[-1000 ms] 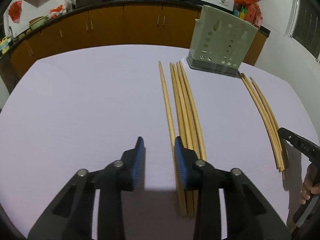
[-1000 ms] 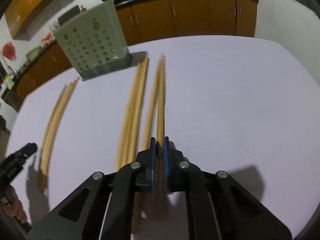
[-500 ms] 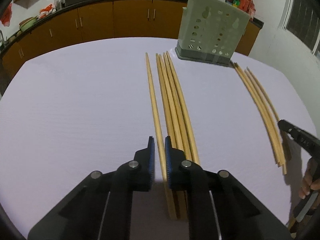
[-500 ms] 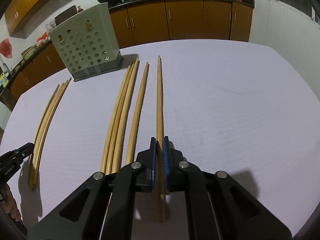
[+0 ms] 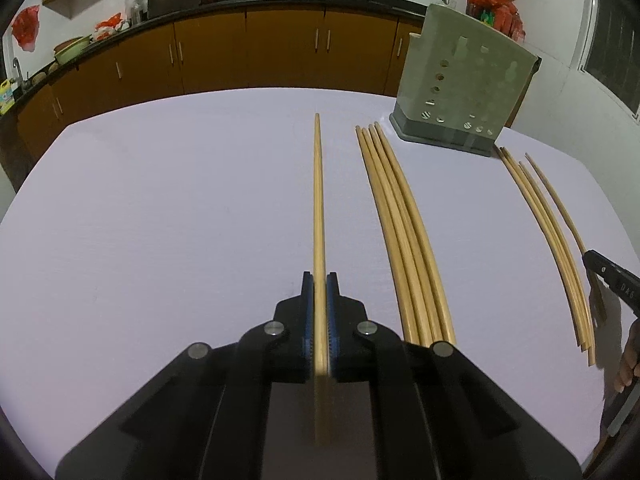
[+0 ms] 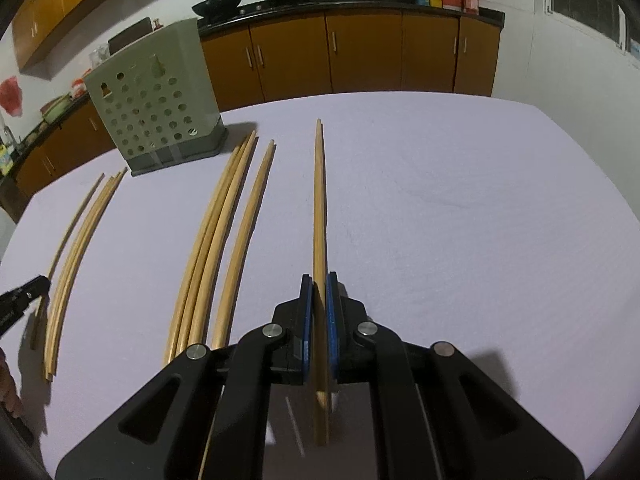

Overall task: Organize utensils
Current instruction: 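Close the left tool on one wooden chopstick while the right tool grasps another, then lift the left tool's chopstick over the green holder while the right tool carries its own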

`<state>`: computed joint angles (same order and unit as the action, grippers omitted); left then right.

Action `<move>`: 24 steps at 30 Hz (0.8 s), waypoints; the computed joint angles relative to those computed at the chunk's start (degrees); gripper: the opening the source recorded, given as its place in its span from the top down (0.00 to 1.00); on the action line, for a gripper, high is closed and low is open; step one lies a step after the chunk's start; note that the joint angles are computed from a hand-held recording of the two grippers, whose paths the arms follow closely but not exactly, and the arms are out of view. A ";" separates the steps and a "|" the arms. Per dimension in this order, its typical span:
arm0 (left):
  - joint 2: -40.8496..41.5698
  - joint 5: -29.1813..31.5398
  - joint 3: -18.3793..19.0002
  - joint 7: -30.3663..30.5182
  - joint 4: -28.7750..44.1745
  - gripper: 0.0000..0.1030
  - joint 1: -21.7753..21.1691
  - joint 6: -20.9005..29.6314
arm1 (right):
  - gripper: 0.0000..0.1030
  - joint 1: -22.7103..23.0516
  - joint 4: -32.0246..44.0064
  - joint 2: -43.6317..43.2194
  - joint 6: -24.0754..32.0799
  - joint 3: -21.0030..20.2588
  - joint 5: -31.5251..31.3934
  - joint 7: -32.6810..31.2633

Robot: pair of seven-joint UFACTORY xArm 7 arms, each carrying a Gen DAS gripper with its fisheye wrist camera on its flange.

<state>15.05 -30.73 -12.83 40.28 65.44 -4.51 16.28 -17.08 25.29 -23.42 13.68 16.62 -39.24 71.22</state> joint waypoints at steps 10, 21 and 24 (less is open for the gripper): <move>-3.42 -3.24 -0.03 3.17 -4.63 0.92 -0.17 -1.78 | 0.92 2.55 -2.14 -3.28 2.19 0.15 2.14 -1.03; -7.28 -12.22 -0.54 12.24 -3.83 0.93 1.42 -2.19 | 0.93 0.75 -2.87 -12.17 3.65 2.51 1.41 -1.29; -9.43 -20.90 -0.05 19.68 -1.50 0.93 1.33 -2.18 | 0.93 -0.75 -1.96 -16.26 3.90 3.27 1.35 -2.63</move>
